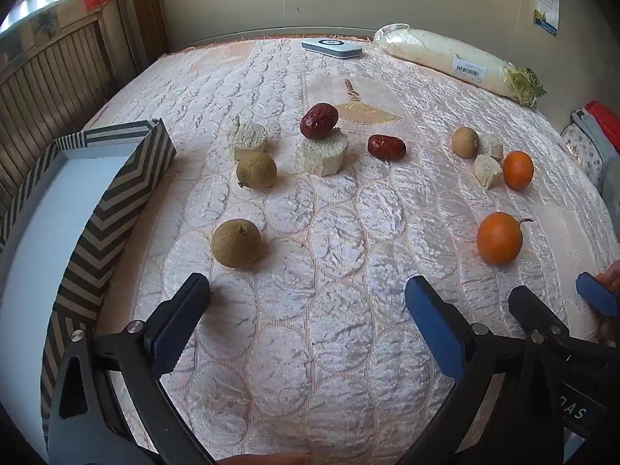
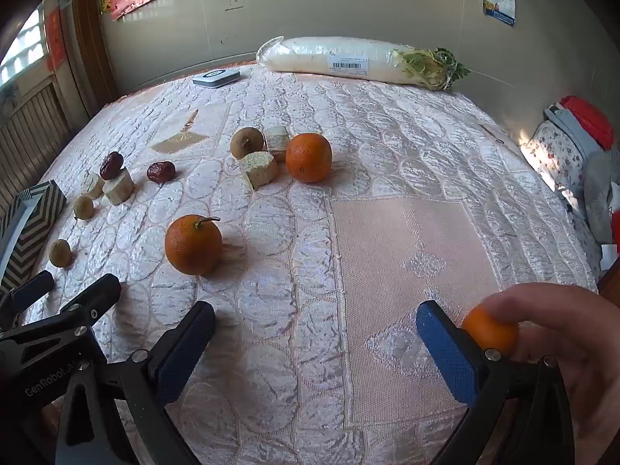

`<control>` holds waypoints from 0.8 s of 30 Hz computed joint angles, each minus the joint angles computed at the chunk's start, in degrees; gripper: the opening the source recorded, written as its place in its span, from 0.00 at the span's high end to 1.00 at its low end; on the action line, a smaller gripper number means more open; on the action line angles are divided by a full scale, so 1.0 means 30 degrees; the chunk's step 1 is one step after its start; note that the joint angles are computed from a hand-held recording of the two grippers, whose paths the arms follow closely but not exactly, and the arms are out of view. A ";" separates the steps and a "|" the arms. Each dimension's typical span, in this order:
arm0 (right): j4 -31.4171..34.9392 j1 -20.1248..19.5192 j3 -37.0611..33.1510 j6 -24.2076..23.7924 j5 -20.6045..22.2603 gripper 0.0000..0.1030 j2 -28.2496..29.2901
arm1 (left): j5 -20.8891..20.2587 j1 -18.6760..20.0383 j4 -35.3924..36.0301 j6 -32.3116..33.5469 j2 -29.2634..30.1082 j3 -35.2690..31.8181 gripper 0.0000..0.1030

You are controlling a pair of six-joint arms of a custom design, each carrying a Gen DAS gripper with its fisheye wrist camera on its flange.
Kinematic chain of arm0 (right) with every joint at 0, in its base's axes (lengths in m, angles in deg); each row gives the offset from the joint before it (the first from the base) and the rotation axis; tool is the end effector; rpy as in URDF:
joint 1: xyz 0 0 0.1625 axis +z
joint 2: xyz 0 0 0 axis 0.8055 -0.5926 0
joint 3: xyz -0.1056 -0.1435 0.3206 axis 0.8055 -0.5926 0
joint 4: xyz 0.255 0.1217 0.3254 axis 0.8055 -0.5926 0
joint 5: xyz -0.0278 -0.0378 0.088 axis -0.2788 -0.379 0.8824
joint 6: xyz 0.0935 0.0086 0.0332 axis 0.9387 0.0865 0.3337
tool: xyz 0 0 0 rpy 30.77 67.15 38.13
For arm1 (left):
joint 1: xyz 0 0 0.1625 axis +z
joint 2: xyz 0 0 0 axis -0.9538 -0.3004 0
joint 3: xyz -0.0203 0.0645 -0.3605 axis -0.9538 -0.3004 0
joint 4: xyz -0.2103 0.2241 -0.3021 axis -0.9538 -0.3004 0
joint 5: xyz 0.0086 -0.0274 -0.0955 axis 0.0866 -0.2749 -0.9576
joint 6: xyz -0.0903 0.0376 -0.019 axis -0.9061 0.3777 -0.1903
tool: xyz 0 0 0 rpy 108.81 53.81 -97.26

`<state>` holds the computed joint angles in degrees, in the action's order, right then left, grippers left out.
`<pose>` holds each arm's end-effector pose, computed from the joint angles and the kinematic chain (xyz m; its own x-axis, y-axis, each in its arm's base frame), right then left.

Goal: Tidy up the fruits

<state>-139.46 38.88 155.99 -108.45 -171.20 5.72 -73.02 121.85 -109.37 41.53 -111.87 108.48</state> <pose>0.1045 -0.6721 0.2347 -0.7201 -0.0450 0.6924 -0.4033 0.8392 -0.3649 -0.2962 -0.6794 0.0327 -0.6976 -0.0907 -0.7107 0.3764 0.7976 -0.4713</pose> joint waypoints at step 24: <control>0.0316 0.0014 -0.0105 -0.0204 0.0094 0.00 -0.0007 | 0.0074 -0.0008 0.0106 -0.0022 0.0011 -0.0024 0.01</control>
